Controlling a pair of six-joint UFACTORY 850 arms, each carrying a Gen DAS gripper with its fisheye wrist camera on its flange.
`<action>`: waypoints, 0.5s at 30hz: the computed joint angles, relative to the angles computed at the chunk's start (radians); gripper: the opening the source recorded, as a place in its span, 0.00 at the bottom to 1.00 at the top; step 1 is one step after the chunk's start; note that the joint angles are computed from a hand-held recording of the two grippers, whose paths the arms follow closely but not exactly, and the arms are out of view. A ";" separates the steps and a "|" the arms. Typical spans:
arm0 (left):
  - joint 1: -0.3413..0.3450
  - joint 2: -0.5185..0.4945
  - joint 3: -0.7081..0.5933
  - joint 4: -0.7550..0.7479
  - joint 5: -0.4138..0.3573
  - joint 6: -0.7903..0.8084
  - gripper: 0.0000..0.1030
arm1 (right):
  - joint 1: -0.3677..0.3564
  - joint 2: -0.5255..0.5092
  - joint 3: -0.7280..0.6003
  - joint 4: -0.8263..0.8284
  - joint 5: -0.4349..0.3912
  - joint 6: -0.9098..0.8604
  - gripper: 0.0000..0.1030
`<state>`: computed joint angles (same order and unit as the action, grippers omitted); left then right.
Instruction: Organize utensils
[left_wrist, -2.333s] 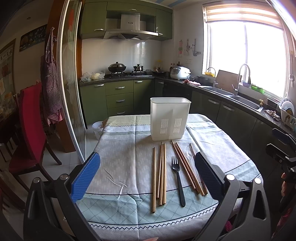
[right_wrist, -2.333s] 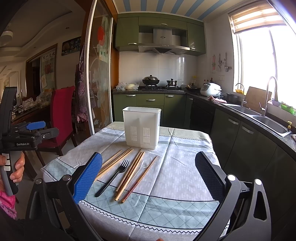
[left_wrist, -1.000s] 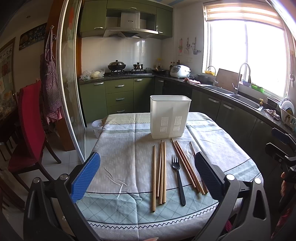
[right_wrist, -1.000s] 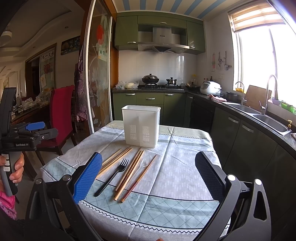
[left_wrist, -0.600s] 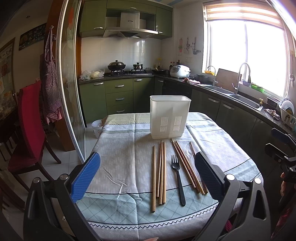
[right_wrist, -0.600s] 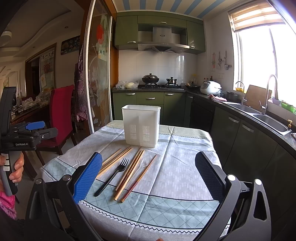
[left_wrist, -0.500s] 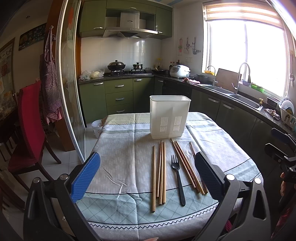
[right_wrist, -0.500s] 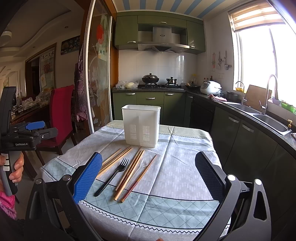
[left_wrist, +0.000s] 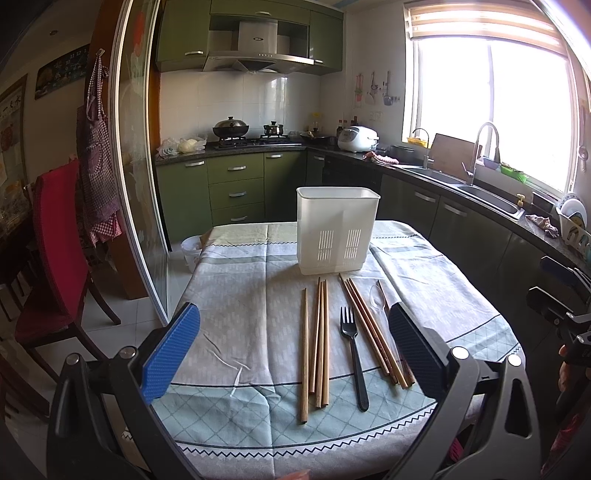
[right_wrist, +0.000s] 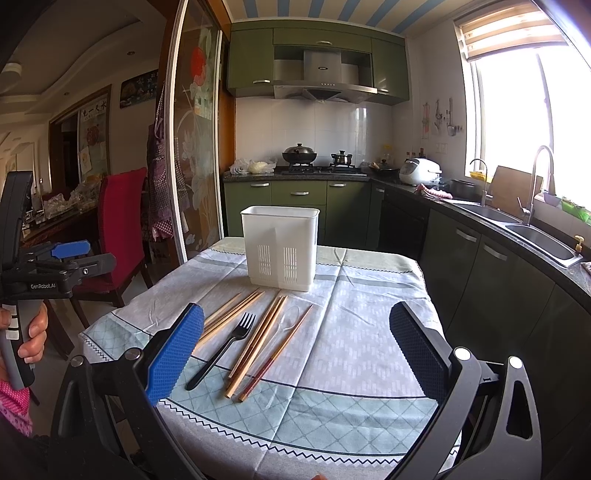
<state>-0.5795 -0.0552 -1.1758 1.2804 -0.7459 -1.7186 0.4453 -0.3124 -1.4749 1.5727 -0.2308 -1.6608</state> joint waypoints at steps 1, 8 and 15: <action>0.007 -0.005 -0.008 -0.019 0.011 0.018 0.94 | -0.001 -0.006 -0.006 -0.019 0.001 0.022 0.96; 0.112 -0.112 -0.152 -0.379 0.105 0.371 0.94 | -0.032 -0.130 -0.197 -0.603 -0.138 0.636 0.96; 0.224 -0.368 -0.442 -1.099 -0.015 1.048 0.94 | -0.054 -0.391 -0.598 -1.020 -0.486 1.177 0.96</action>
